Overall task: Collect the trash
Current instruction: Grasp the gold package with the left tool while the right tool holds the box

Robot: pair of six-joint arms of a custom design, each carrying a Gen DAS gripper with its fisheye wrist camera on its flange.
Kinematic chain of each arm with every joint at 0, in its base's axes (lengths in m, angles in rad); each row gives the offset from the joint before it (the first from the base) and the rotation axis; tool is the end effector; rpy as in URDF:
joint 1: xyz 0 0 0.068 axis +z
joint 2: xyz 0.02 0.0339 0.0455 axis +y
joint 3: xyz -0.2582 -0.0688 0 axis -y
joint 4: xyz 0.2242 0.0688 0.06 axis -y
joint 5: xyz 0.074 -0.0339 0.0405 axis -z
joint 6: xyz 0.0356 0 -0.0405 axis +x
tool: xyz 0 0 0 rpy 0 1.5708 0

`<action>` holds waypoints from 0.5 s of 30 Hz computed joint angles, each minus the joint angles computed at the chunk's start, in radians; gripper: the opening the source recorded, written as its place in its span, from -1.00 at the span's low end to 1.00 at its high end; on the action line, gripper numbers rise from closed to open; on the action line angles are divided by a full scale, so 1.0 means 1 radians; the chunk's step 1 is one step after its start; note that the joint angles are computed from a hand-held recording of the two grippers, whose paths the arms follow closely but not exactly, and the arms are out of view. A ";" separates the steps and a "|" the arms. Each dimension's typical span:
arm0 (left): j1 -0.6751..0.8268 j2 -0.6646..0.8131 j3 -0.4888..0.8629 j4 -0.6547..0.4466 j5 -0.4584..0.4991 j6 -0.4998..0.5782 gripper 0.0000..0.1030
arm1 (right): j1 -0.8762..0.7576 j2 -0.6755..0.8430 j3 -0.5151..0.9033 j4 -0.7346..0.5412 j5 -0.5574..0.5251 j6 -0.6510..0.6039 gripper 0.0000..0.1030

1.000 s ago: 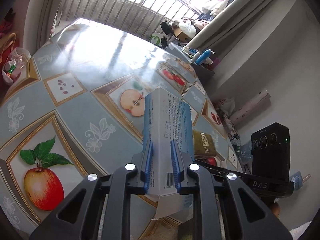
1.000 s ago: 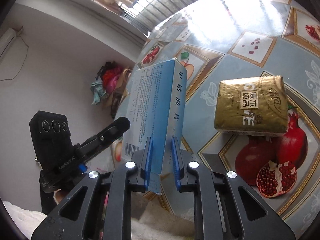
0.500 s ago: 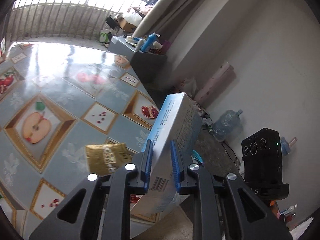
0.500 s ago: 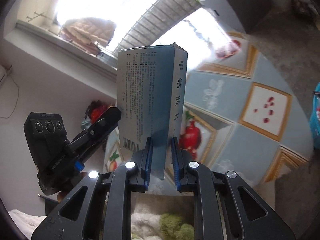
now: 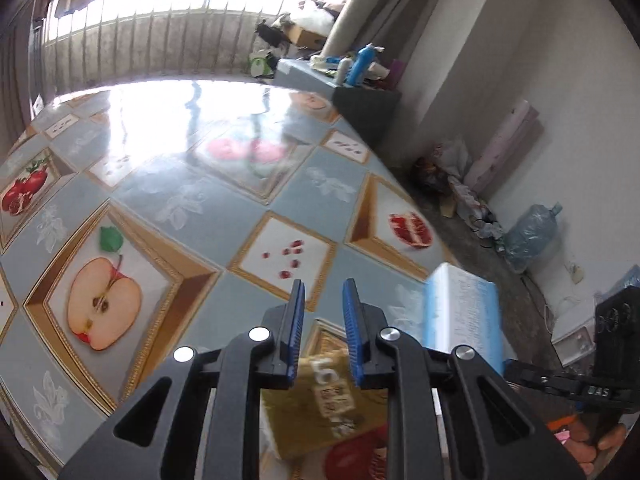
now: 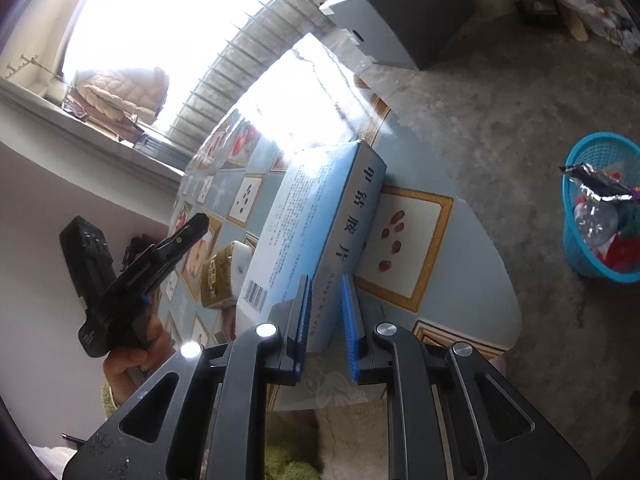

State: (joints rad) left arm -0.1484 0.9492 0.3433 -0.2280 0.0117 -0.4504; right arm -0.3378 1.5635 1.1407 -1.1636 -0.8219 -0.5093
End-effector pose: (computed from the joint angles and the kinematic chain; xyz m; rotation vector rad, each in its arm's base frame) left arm 0.1599 -0.0243 0.1639 -0.3594 2.3984 -0.2897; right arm 0.2404 -0.0568 0.2362 -0.2157 2.6136 1.0502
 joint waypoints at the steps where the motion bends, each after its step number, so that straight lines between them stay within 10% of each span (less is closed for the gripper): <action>1: 0.057 0.048 0.003 0.008 0.045 0.018 -0.64 | -0.001 -0.002 -0.003 0.007 0.002 0.003 -0.68; 9: 0.261 -0.090 -0.088 -0.117 0.294 0.072 -0.54 | 0.056 -0.046 0.008 0.056 0.013 0.096 0.14; 15: 0.266 -0.328 -0.126 -0.325 0.375 0.049 -0.53 | 0.232 -0.092 -0.024 0.207 0.148 0.242 0.39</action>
State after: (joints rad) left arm 0.1176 0.6215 0.2171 -0.5534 0.3866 -0.4013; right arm -0.1053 1.4714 1.1168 -0.9567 -0.6737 -0.2677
